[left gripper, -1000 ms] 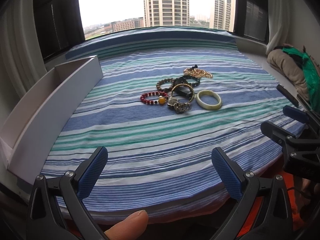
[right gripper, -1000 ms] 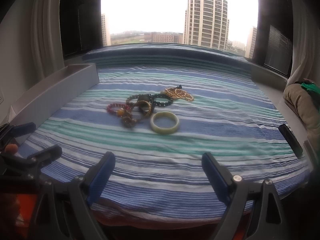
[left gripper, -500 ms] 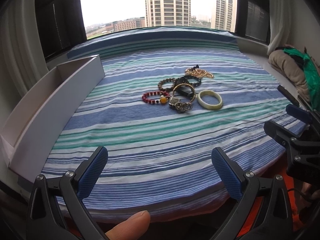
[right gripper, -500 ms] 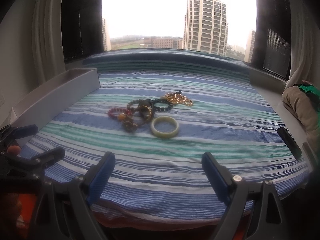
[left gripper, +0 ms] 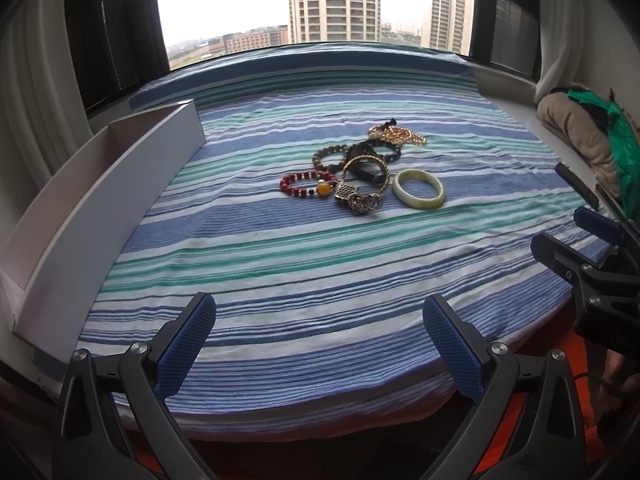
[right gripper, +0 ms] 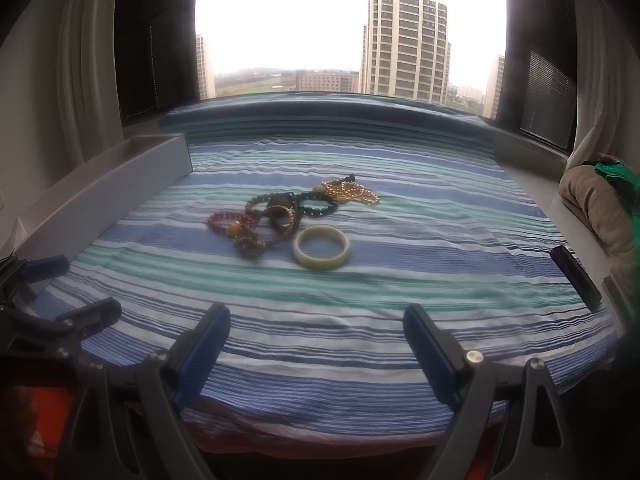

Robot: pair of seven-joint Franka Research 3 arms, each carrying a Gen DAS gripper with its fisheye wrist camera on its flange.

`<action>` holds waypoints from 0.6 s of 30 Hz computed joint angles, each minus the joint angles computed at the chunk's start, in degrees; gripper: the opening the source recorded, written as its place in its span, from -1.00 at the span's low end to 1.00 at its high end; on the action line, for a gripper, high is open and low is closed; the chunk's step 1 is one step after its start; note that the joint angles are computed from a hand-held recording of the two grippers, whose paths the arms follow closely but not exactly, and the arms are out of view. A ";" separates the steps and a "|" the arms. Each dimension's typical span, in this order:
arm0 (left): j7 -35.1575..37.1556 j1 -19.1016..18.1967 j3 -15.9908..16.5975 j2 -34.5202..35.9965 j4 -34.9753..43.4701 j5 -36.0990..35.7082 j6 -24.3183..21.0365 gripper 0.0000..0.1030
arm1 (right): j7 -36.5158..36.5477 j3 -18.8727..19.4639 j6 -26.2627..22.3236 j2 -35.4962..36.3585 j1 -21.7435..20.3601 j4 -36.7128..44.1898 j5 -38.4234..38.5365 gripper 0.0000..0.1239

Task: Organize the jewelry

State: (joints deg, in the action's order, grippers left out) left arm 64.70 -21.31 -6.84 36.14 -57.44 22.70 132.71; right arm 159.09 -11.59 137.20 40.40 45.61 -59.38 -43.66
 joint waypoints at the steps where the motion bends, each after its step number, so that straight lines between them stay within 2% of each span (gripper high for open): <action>1: 0.00 -0.05 0.06 -0.03 -0.04 0.13 0.15 0.99 | -0.07 0.08 -0.18 0.09 -0.07 0.13 0.20 0.45; 11: -2.46 -0.57 1.35 -1.12 -1.98 3.10 1.90 0.99 | -0.81 -0.18 -0.78 1.03 0.12 1.61 0.58 0.45; 18: -7.03 -0.70 2.30 -3.35 -6.38 6.69 6.55 0.99 | 0.39 -0.46 -0.40 0.47 0.38 0.60 -0.12 0.45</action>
State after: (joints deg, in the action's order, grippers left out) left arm 57.67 -22.01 -4.53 32.79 -63.82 29.39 139.27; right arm 159.48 -12.04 136.80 40.87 45.99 -58.78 -43.78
